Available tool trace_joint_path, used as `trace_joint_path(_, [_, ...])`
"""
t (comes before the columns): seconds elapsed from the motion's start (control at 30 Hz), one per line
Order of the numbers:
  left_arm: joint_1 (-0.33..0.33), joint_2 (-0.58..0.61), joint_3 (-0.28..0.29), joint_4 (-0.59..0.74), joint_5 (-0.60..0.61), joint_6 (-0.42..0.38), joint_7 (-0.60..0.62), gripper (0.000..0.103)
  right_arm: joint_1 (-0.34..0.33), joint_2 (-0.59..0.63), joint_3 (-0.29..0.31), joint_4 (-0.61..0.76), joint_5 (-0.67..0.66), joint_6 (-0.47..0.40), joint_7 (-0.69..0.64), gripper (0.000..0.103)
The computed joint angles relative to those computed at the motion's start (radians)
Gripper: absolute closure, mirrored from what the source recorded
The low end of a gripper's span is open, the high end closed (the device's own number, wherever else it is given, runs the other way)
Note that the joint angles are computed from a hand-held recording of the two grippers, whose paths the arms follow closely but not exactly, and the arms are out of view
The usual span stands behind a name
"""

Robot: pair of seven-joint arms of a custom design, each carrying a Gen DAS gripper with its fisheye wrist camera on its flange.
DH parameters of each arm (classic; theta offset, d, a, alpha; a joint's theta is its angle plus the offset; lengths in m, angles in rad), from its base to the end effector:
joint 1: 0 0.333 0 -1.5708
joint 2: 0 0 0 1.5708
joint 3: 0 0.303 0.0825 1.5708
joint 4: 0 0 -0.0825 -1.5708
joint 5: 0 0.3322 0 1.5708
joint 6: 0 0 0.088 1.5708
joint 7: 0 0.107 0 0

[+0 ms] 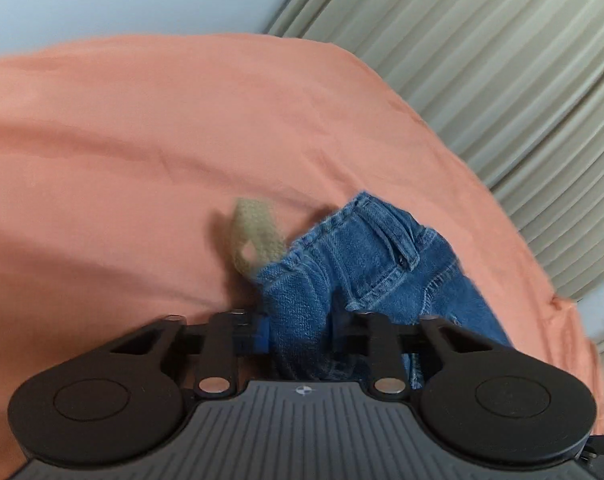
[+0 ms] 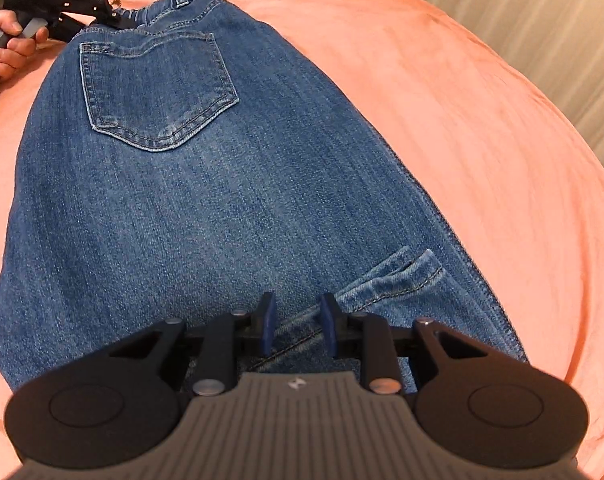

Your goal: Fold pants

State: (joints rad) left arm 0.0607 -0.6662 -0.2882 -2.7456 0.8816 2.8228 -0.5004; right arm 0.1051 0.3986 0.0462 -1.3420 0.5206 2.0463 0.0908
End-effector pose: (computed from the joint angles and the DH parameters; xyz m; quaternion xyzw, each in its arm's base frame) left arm 0.3237 -0.1216 0.4813 -0.8670 0.2183 -0.3856 0.2280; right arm 0.6417 0.1193 0.5377 -0.9548 0.0558 -0.1155 0.2683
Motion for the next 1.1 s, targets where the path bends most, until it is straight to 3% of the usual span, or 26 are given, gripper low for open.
trace_joint_path(0.07, [-0.054,0.009,0.047,0.015,-0.065,-0.038,0.061,0.077,0.002,-0.009,-0.001,-0.015,-0.001,0.013,0.0,0.081])
trace_joint_path(0.17, [-0.125,0.046,0.058,0.105,-0.148,-0.195,0.214,0.079,0.015,-0.03,-0.006,-0.048,-0.011,0.043,0.022,0.081])
trace_joint_path(0.37, [-0.163,0.052,-0.021,0.284,-0.148,-0.435,0.296,0.082,0.036,-0.071,-0.009,-0.119,-0.024,0.116,0.058,0.084])
trace_joint_path(0.53, [-0.202,0.19,-0.148,0.582,-0.044,-0.696,0.448,0.082,-0.043,-0.057,-0.012,-0.013,0.113,-0.042,0.191,0.084])
trace_joint_path(0.7, [-0.252,0.474,-0.317,0.947,0.153,-0.92,0.609,0.082,-0.126,-0.071,-0.035,0.015,0.186,-0.152,0.277,0.084])
trace_joint_path(0.8, [-0.332,0.684,-0.383,1.147,0.286,-1.013,0.727,0.082,-0.173,-0.109,-0.05,-0.033,0.235,-0.164,0.255,0.084])
trace_joint_path(0.93, [-0.49,0.937,-0.393,1.358,0.401,-1.082,0.885,0.082,-0.217,-0.143,-0.077,-0.075,0.264,-0.207,0.265,0.084])
trace_joint_path(1.03, [-0.606,1.108,-0.362,1.512,0.434,-1.116,1.007,0.082,-0.254,-0.136,-0.097,-0.065,0.28,-0.258,0.282,0.084])
trace_joint_path(1.1, [-0.647,1.186,-0.347,1.58,0.406,-1.107,1.055,0.082,-0.275,-0.135,-0.106,-0.067,0.285,-0.288,0.295,0.084])
